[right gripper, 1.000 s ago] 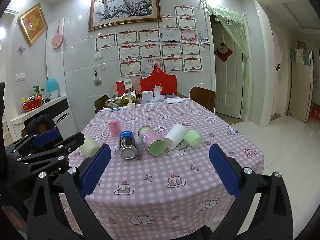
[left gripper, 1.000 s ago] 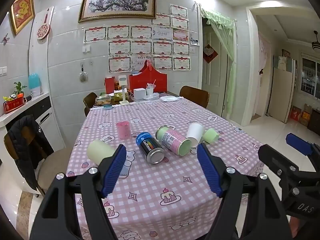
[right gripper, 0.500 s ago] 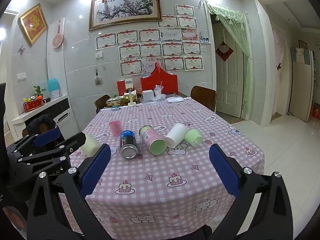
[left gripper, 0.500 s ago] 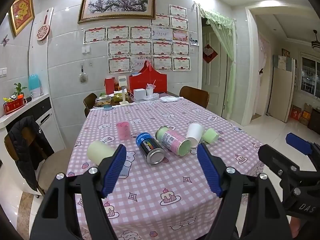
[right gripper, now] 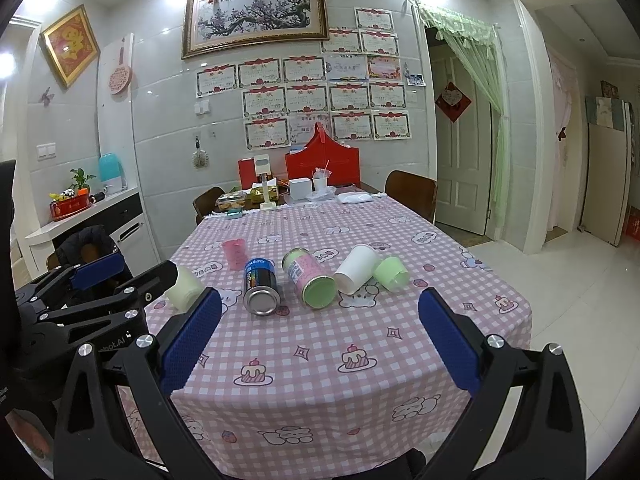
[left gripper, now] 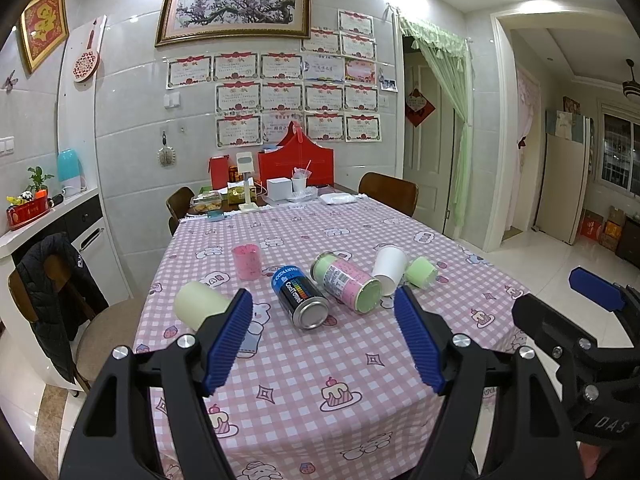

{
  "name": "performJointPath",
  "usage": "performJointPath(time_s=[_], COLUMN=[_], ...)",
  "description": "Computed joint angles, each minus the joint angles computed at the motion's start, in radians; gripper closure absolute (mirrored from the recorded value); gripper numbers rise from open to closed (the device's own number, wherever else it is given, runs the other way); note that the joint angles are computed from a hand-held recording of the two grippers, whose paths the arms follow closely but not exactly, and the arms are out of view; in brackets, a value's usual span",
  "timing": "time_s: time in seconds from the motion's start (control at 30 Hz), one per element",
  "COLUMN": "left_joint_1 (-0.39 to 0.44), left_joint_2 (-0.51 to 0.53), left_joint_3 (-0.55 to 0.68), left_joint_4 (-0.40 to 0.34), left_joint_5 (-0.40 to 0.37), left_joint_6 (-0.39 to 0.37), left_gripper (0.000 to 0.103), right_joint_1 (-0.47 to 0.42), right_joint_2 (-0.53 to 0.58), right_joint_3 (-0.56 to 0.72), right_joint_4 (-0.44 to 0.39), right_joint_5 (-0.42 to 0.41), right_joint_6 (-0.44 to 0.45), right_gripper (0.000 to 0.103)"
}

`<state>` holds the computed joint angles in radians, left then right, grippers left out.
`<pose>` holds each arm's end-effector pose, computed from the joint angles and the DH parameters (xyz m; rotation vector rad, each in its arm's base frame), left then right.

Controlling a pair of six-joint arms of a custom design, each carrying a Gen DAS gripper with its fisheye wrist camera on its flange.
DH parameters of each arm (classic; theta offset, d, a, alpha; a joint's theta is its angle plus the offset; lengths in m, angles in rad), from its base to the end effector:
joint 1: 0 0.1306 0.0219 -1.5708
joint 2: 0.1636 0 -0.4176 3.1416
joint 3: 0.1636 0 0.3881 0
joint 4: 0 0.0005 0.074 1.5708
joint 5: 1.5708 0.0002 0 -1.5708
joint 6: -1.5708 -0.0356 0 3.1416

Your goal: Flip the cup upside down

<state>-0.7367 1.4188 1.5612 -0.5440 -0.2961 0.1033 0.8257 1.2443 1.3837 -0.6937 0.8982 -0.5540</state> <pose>0.3846 -0.3355 0.5608 0.4252 1.9165 -0.2611 0.3057 0.2896 0.5458 0.2402 1.8898 -0.0317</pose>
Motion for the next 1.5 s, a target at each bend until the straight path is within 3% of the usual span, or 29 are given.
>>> performJointPath(time_s=[1.5], left_joint_1=[0.008], left_joint_2=[0.007], left_joint_3=[0.0], left_joint_4=[-0.012], left_joint_5=[0.005], left_joint_6=[0.0], left_gripper=[0.031], right_joint_1=[-0.023], right_joint_2=[0.012], right_joint_3=[0.004], right_joint_4=[-0.02], right_joint_5=[-0.03], right_joint_6=[-0.032], right_gripper=[0.008])
